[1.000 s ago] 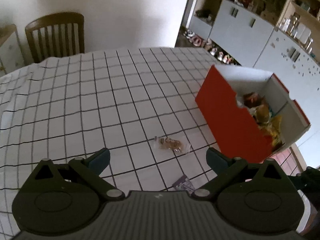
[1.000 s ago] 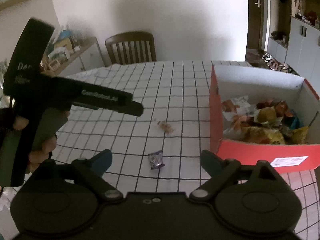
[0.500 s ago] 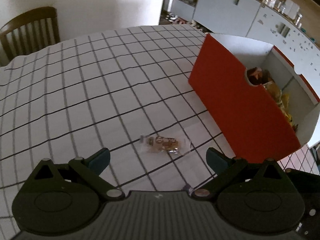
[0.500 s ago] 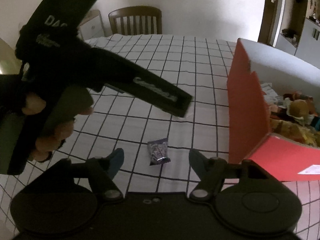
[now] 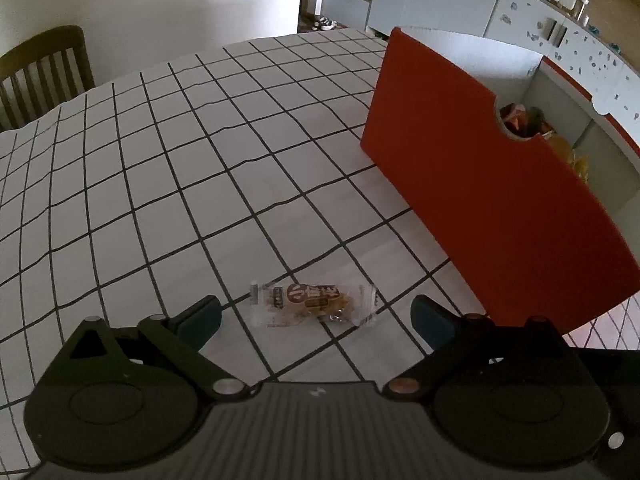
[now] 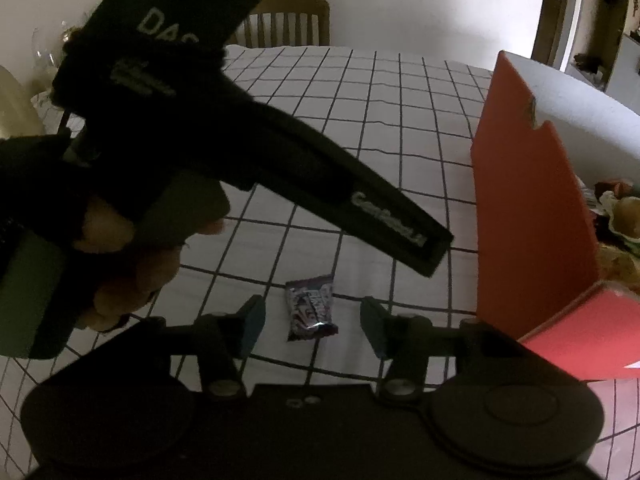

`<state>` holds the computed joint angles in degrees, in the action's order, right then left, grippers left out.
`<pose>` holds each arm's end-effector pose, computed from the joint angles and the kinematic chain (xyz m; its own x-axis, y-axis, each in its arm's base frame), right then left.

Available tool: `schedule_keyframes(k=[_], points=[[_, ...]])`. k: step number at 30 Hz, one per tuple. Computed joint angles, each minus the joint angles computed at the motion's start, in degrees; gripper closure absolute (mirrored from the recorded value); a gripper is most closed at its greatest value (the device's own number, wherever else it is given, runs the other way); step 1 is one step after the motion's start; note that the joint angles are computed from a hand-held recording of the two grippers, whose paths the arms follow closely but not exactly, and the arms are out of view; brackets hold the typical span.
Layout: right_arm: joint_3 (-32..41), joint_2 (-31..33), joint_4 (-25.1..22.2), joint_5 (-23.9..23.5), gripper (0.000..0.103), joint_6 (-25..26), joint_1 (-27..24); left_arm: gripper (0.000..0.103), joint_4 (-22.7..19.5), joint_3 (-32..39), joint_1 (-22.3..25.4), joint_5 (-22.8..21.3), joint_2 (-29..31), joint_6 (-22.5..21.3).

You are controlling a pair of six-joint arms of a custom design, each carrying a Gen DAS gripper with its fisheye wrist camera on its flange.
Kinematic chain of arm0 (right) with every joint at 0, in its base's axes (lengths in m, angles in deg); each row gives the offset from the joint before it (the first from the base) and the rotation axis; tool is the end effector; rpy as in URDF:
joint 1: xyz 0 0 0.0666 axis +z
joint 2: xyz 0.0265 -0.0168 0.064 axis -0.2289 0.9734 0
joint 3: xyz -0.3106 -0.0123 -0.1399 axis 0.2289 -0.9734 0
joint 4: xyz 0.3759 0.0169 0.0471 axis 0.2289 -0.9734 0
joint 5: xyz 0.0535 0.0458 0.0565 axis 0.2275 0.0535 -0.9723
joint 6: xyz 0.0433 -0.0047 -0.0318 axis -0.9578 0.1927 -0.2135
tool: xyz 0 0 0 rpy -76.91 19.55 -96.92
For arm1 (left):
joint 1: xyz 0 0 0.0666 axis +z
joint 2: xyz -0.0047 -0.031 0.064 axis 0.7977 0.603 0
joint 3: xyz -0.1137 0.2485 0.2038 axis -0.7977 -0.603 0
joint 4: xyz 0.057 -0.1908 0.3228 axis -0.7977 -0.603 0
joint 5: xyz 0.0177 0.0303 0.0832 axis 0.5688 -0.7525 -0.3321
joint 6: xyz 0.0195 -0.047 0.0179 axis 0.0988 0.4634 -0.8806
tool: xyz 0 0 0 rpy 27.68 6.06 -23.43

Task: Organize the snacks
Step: 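Grasp the clear wrapped pastry with the left tool while the right tool grasps the dark packet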

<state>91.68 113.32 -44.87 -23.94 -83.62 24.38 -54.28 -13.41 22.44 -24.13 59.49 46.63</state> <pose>0.3499 0.2688 0.2860 -0.7119 -0.3713 -0.5961 -0.5150 0.8531 0.0836 0.4193 -0.2451 0.2890 -0.8192 0.1819 -0.5439 0.2777 0.9556 -0.0986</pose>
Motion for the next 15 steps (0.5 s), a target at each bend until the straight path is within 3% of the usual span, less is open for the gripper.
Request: schedule_keyframes(k=[4,8,12,13,15], points=[[0.25,0.6,0.27,0.68,0.053,1.18,0.62,0.01,0.81,-0.46,-0.35,-1.39,-0.16,0.07],[0.22,0.44,0.15,1.71,0.057,0.91,1.24,0.03,1.85,-1.36,-1.02,-4.01,-0.8,-0.53],[-0.03,0.06,0.09,2.69,0.06,0.42,1.8,0.037,2.07,-1.52,-1.41,-5.58,-0.87,-1.51],[0.03,0.09,0.04,2.94,0.061,0.6,1.97,0.044,2.23,-1.63,-1.51,-6.06,-0.95,-1.47],[0.05,0.17,0.05,4.04,0.066,1.04,2.28,0.048,2.36,-1.64,-1.42,-6.05,-0.99,-1.4]])
